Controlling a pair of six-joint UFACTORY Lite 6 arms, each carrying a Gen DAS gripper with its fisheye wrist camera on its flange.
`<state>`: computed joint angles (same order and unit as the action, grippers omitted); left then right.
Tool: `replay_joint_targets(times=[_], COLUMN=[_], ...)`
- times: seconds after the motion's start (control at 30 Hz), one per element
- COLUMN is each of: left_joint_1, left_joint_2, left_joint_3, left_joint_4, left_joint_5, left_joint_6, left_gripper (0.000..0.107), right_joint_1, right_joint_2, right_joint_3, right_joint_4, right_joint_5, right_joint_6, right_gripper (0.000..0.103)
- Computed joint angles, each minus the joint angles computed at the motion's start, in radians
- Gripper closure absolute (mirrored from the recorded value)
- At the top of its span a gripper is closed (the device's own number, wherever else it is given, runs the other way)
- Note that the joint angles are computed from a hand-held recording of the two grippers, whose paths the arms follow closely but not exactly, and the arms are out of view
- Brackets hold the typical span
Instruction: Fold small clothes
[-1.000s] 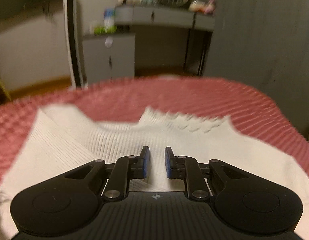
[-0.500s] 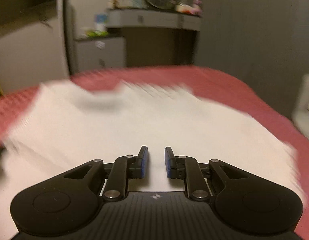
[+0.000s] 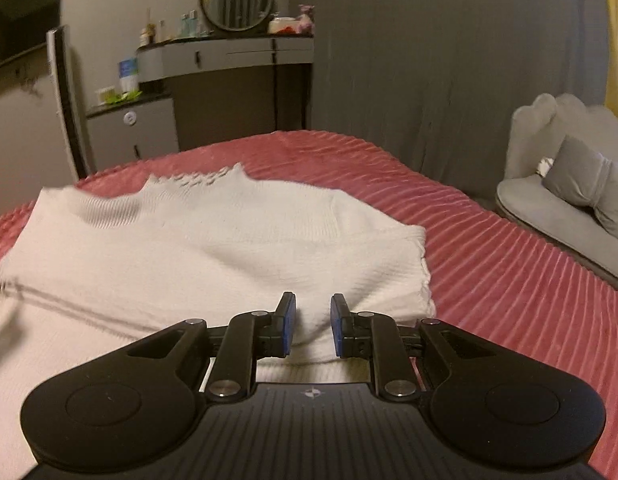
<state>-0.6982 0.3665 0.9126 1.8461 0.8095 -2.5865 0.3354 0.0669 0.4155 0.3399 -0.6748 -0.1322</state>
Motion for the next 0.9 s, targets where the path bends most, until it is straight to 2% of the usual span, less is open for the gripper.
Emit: replay_joint_targets(times=[0.17,0.23,0.3,0.37,0.47,0.57,0.67,0.73,0.8,0.87,0.9], left_joint_1=[0.093,0.120,0.151,0.172,0.162,0.187,0.214,0.234,0.240,0.238,0.236], left_joint_2=[0.173,0.276,0.311,0.284,0.258,0.262,0.318,0.396,0.456,0.509,0.517], left_joint_3=[0.221,0.325,0.341,0.301,0.295,0.337,0.430,0.546,0.618,0.663,0.666], left_joint_4=[-0.077,-0.183,-0.188,-0.142,-0.162,-0.192,-0.245,-0.324,-0.371,-0.366,-0.356], left_joint_5=[-0.118,-0.125,-0.157,-0.171,-0.110,-0.114,-0.115,-0.124,-0.111,-0.084,-0.076], left_joint_6=[0.103,0.233,0.252,0.187,0.217,0.246,0.348,0.487,0.568,0.608,0.603], left_gripper=[0.023,0.024,0.018,0.017,0.021,0.023,0.022,0.022,0.019,0.016,0.012], right_joint_1=[0.026,0.029,0.030,0.042,0.073,0.076,0.101,0.115,0.104,0.086,0.073], right_joint_2=[0.121,0.265,0.331,0.339,0.262,0.270,0.394,0.531,0.671,0.736,0.744], right_joint_3=[0.167,0.261,0.245,0.235,0.247,0.327,0.508,0.683,0.821,0.840,0.847], right_joint_4=[0.047,0.071,0.015,0.025,0.131,0.121,0.144,0.232,0.263,0.167,0.139], right_joint_5=[0.049,0.065,-0.065,-0.102,-0.029,-0.001,0.074,0.144,0.163,0.070,0.072], right_joint_6=[-0.097,-0.178,-0.195,-0.251,-0.320,-0.261,-0.312,-0.438,-0.499,-0.428,-0.381], right_gripper=[0.084,0.083,0.082,0.082,0.082,0.081,0.081,0.081,0.071,0.062,0.059])
